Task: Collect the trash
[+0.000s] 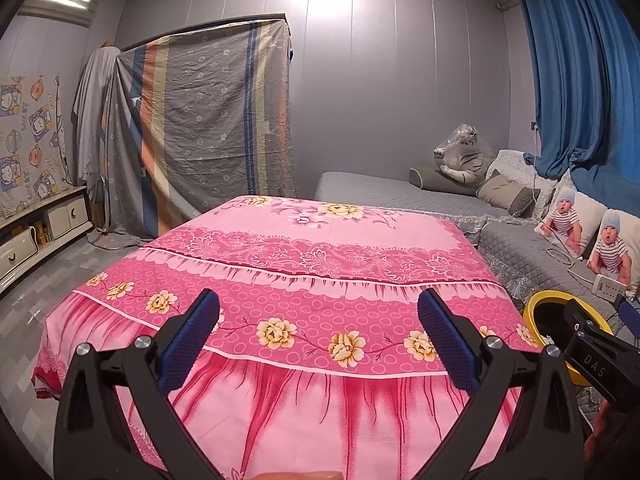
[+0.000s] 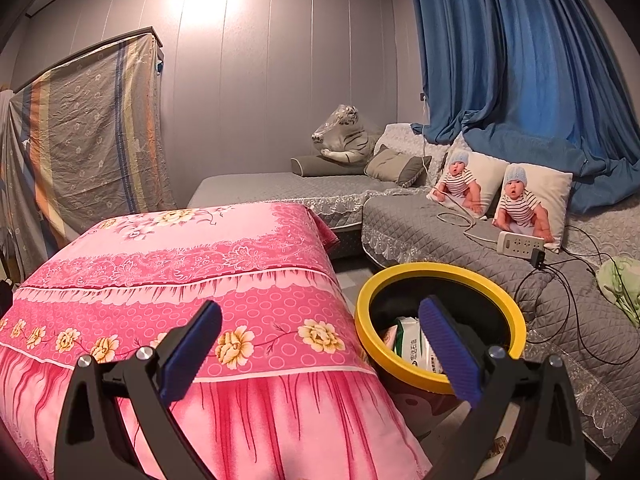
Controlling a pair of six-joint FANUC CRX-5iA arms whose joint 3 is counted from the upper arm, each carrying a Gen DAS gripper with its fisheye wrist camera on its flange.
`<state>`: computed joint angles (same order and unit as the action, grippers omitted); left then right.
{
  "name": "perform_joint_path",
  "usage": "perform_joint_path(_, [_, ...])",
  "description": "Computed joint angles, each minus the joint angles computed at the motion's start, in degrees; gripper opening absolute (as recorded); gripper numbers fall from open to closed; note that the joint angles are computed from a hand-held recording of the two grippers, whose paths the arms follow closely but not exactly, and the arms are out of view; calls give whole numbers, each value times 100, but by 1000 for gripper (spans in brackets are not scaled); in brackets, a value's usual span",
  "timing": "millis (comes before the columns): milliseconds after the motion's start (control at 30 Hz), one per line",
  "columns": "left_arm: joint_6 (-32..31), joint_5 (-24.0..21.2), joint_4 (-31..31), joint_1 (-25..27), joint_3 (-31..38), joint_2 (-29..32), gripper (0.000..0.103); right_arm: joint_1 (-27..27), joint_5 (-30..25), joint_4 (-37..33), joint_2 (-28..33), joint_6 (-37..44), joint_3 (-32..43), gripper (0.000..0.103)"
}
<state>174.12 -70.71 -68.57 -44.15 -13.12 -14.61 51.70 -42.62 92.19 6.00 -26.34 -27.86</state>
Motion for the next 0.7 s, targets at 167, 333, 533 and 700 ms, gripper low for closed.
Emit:
perform_joint_path(167, [-3,17,8,1,-3,-15,95,5,41,-79,22,68,30,95])
perform_joint_path(333, [-12,53,65,27,-2,-15,95,7,40,-80,26,91,39,96])
perform_joint_path(533, [-9,58,72,28,-2,-13,95,8,58,-127,38,121,49,95])
perform_joint_path(700, [-24,103,113,69,-12,-20,95,12,77,-184,44,172,63,95])
